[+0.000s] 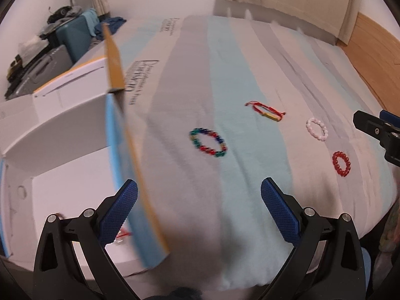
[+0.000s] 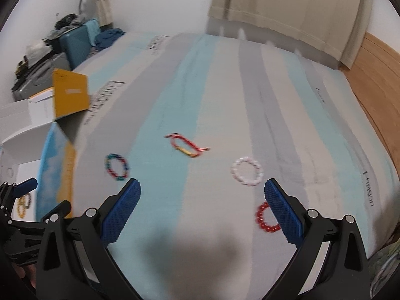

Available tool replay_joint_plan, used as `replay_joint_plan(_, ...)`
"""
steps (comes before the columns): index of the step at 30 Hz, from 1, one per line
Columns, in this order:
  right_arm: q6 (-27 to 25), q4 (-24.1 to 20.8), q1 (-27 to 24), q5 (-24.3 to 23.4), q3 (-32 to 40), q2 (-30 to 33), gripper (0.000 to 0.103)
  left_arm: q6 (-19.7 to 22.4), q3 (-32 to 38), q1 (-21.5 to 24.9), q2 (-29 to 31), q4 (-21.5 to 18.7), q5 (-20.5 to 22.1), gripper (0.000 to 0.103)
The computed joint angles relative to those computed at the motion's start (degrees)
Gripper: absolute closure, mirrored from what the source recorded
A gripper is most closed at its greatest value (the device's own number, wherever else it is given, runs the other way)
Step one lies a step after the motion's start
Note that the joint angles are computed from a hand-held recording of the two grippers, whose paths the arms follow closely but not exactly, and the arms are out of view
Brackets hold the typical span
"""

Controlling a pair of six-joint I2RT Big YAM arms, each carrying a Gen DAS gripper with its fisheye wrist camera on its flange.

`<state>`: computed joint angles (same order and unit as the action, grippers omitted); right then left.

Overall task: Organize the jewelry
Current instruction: 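Move both open tools back over the remaining bracelets on the bed, then grasp the pink-white bead bracelet with the right tool while the left tool grasps the multicolour bead bracelet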

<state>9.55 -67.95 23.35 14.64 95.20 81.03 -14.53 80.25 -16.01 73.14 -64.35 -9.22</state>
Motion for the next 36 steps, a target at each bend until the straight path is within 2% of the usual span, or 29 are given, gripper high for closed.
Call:
replay_joint_plan(3,-2.6,1.5,-2.6,-0.9,-1.0,0.8,0.008,-1.2,1.0,-1.6,3.2,1.7,0.5,0.006)
replay_joint_plan(6,-4.9,3.8,-4.8,-2.4,-2.5,1.6,0.008,-1.4,1.6,-2.6,5.8,3.7,-0.7,0.006)
replay_joint_plan(13,-9.8,8.3,-7.8,-4.9,-5.5,4.6,0.009,-2.8,2.8,-1.9,12.2,8.1,-2.3,0.006)
replay_joint_plan(16,-13.0,8.5,-8.9,-5.5,-5.3,7.1,0.016,-2.8,3.1,-0.9,14.8,9.4,-0.8,0.006)
replay_joint_plan(21,-15.9,9.5,-10.2,-6.5,-5.1,10.7,0.023,-1.7,3.7,0.3,17.8,10.4,-0.9,0.006)
replay_joint_plan(24,-15.7,8.7,-10.8,-7.8,-4.4,12.9,0.031,-2.0,4.4,0.9,19.5,10.2,-0.5,0.006)
replay_joint_plan(28,-15.7,8.8,-11.2,-8.4,-4.0,14.5,0.038,-0.1,5.1,0.1,21.0,10.5,-3.0,0.006)
replay_joint_plan(31,-15.5,8.0,-11.4,-9.1,-3.5,15.5,0.046,-0.6,5.1,0.1,21.5,11.0,-2.9,0.008)
replay_joint_plan(33,-15.6,7.8,-11.5,-9.7,-3.5,15.7,0.050,-0.4,4.9,0.1,21.5,11.2,-2.8,0.013)
replay_joint_plan(35,-15.2,7.0,-11.6,-10.9,-3.1,16.1,0.061,-0.2,4.9,0.0,21.3,11.1,-2.9,0.019)
replay_joint_plan(36,-15.1,6.5,-11.7,-11.2,-2.6,16.4,0.063,-0.2,4.9,0.1,21.4,10.9,-3.0,0.024)
